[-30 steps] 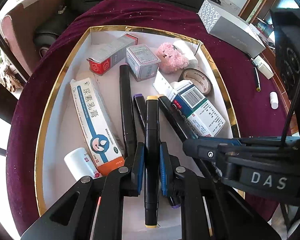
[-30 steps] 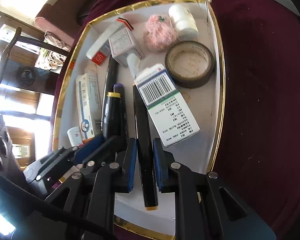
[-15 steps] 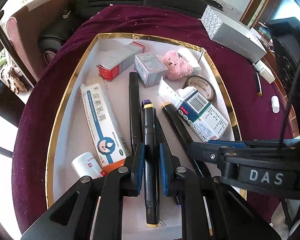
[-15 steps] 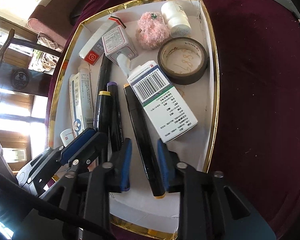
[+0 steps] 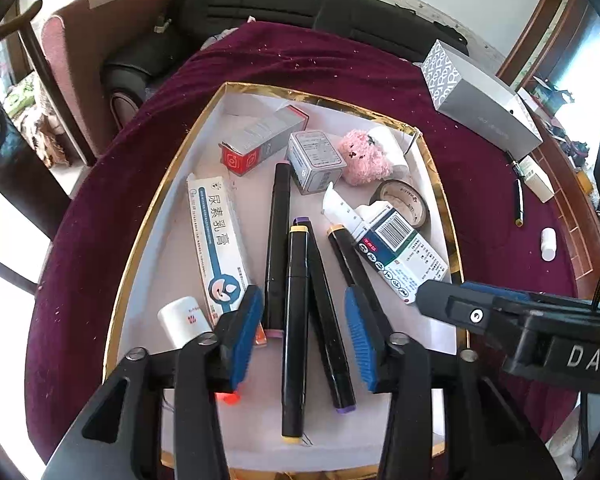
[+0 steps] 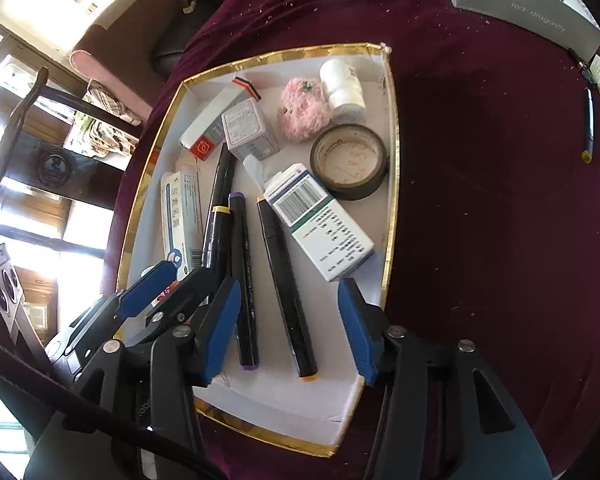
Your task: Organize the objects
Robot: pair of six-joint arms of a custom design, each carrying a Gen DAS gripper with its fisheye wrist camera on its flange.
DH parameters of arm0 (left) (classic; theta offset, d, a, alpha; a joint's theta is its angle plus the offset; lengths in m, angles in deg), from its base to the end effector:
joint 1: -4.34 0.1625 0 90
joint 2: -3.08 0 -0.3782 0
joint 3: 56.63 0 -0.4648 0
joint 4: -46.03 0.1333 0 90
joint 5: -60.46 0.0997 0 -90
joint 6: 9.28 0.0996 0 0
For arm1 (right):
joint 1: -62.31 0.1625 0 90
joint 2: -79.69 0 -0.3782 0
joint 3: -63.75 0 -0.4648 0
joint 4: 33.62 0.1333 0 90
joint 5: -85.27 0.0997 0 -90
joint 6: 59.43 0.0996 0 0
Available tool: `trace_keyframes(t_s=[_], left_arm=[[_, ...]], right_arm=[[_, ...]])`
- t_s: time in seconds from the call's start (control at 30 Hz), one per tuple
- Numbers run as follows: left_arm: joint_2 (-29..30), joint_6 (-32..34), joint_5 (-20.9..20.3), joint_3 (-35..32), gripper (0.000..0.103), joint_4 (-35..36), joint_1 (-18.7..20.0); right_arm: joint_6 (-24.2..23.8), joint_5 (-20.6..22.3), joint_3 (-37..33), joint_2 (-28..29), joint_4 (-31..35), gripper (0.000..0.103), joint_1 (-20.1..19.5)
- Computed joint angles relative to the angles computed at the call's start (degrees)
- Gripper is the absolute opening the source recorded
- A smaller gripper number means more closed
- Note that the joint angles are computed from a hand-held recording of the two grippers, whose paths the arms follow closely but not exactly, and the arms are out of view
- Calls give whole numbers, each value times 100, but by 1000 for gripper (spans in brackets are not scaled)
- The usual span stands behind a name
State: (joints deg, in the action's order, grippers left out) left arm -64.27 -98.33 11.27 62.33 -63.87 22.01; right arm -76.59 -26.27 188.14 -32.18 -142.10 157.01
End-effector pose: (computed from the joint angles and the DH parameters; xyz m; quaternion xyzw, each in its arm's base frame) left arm -0.3966 -0.3346 0.0307 -0.0368 0.9059 -0.2895 0.3069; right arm 0.1310 -0.4123 0.3309 0.1765 -0.9651 0.0305 0.1911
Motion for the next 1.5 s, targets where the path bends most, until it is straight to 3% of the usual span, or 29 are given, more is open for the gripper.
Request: trace_keyframes(t_s=[0.1, 0.23, 0.43, 0.6, 0.8, 0.9, 0.93, 1.03, 1.1, 1.2, 1.27, 1.37, 1.5], left_arm=[[153, -331, 102, -212, 45, 423, -140], [518, -978, 120, -687, 57, 1354, -280], [890, -1889, 388, -1147, 57, 2240, -588], [1467, -3487, 989, -2117, 60, 4240, -1029], [2088, -5241, 1376, -3382, 87, 6553, -1428], [2464, -5828, 1375, -4010, 102, 7476, -1525], [2556, -5847, 1314, -4176, 102, 7631, -1520], [2311, -5210, 1267, -3963, 102, 6879, -1418], [2300, -4999, 1094, -3955, 101, 6638, -1367], [2391, -4943, 863, -3986, 102, 6586, -1277], [2376, -4860, 729, -3907, 102, 6418, -1219], [2352, -4750, 566, -3755, 102, 6167, -1151], [2264, -4509, 300, -3494, 102, 5730, -1065]], right_arm=[[-128, 58, -72, -34, 47, 53, -92], [-413, 103, -74, -190, 40, 56, -201], [-1022, -21, -7, -508, -30, 58, -366], [-1805, -66, 93, -879, -274, 58, -486], [-2616, 251, 151, -1285, -641, 65, -538], [-3007, 827, 255, -1674, -1090, 66, -656], [-3073, 982, 314, -1794, -1291, 76, -664], [-3109, 1466, 471, -2115, -1927, 103, -748], [-2959, 1398, 394, -1970, -2020, 103, -706], [-2733, 614, 118, -1406, -1807, 103, -466], [-2763, 397, 111, -1279, -1895, 103, -471], [-2900, 657, 244, -1475, -2128, 103, -676], [-3273, 1436, 669, -2079, -3058, 103, -1081]])
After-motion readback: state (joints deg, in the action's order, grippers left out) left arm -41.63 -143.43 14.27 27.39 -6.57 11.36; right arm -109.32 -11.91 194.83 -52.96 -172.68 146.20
